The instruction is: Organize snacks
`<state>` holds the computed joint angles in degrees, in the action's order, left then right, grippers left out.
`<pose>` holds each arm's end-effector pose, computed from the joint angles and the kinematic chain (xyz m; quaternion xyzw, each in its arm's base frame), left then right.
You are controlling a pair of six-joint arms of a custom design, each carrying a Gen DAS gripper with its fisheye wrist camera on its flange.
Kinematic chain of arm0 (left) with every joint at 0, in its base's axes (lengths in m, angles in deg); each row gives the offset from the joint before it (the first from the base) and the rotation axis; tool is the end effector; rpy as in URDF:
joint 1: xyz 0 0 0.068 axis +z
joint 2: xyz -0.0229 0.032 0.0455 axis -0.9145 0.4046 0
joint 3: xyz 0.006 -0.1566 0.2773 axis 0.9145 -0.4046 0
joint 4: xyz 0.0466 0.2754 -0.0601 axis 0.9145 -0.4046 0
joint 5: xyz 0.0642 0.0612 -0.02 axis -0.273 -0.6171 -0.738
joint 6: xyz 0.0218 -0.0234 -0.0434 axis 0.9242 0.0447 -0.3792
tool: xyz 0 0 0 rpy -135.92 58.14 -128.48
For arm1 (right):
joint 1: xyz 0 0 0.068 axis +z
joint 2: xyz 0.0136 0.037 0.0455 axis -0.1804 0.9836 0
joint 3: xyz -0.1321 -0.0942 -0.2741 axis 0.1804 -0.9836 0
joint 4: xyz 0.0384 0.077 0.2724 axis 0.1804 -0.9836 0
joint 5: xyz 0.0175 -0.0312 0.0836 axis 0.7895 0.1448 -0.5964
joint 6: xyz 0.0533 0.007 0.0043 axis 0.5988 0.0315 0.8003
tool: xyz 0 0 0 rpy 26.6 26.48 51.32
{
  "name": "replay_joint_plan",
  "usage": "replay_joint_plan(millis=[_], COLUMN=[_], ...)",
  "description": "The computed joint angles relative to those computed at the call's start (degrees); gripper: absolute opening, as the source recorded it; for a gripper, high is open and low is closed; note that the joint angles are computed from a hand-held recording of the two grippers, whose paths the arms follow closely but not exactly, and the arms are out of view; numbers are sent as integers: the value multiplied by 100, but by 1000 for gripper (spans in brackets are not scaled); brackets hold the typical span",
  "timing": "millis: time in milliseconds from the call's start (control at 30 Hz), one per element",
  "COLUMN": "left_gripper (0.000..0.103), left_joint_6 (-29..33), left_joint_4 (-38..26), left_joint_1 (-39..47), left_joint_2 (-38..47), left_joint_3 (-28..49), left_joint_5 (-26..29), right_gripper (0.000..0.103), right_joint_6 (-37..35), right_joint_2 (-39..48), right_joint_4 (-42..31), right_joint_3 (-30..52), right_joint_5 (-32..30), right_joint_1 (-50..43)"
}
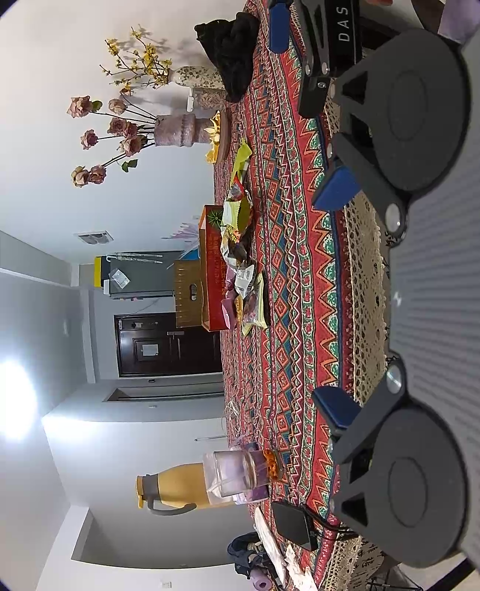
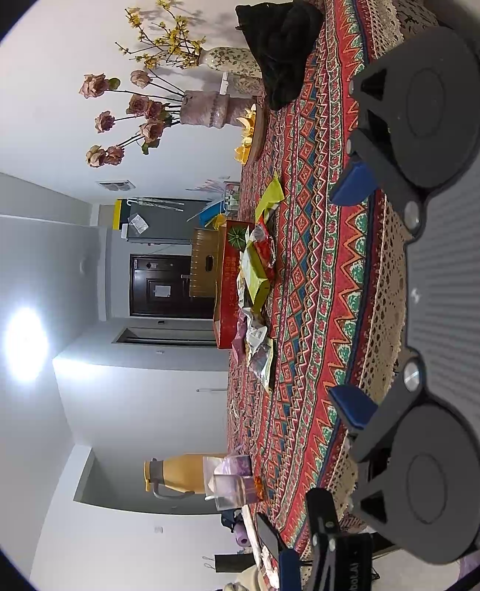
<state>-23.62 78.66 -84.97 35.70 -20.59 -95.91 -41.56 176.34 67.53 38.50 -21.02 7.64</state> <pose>0.2561 -0.0632 0.1276 -0.1360 0.7828 0.1386 0.5913 0.3745 0.1327 0.1284 -0.2465 0.7607 0.1794 0.5730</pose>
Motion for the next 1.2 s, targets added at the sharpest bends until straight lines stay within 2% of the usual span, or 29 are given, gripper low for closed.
replay_joint_plan(millis=[1200], left_gripper=[103], left_joint_6=[32], left_joint_4=[-51], left_joint_1=[-30], left_joint_2=[-93], left_joint_3=[-3], left_joint_5=[-55], right_gripper=[103], right_joint_6=[35], right_joint_2=[-27], right_joint_4=[12], right_joint_3=[-48], right_joint_5=[-18], right_joint_1=[28])
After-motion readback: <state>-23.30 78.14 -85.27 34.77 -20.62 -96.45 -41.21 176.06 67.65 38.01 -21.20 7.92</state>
